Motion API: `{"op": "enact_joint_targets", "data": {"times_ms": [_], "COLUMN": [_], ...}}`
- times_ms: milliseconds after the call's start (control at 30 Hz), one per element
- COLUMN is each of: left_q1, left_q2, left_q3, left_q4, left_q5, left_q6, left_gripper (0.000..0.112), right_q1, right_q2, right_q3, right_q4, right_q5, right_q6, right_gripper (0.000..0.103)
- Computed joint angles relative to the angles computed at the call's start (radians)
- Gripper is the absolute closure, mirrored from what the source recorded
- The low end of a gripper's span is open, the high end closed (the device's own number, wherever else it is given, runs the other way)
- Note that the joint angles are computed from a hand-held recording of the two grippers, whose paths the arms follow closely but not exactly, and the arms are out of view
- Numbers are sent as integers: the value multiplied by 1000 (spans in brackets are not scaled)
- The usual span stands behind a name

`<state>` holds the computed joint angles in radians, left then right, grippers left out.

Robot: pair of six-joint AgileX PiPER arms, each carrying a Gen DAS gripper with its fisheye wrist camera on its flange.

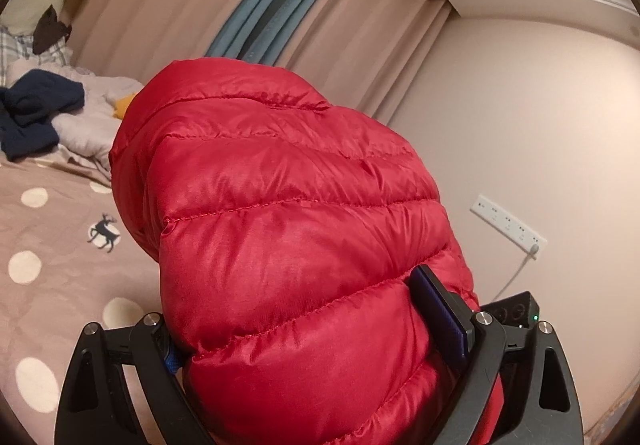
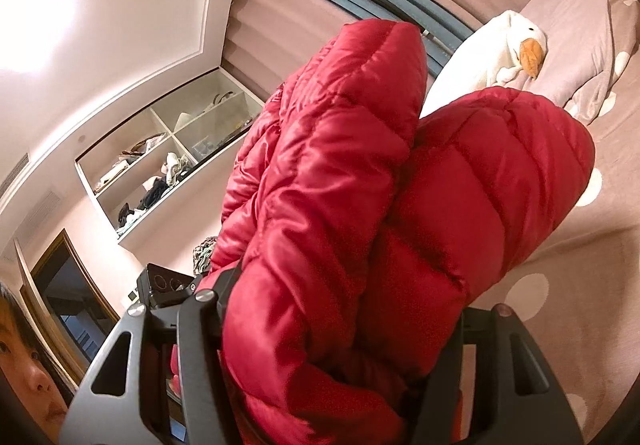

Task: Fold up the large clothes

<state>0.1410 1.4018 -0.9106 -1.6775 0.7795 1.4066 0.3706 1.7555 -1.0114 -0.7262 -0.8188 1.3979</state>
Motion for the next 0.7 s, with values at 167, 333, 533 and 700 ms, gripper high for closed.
{"op": "enact_joint_targets", "data": {"times_ms": [167, 333, 533, 700], "left_q1": [3, 21, 41, 49], "left_q2": [-31, -56, -50, 12], "left_q3": [20, 25, -60, -117], "left_q4": [13, 12, 45, -16], "left_q5": [-16, -8, 9, 52], "left_q6": [2, -9, -81, -40], "left_gripper": [19, 19, 19, 19], "right_q1": [18, 39, 50, 43], "right_q2": [-7, -11, -21, 12], "right_q3": [-11, -33, -169, -242], "right_q4": [-13, -5, -143, -174], "right_q5": [26, 48, 186, 220], "right_q6": [1, -1, 130, 118], "right_gripper": [43, 43, 43, 43]}}
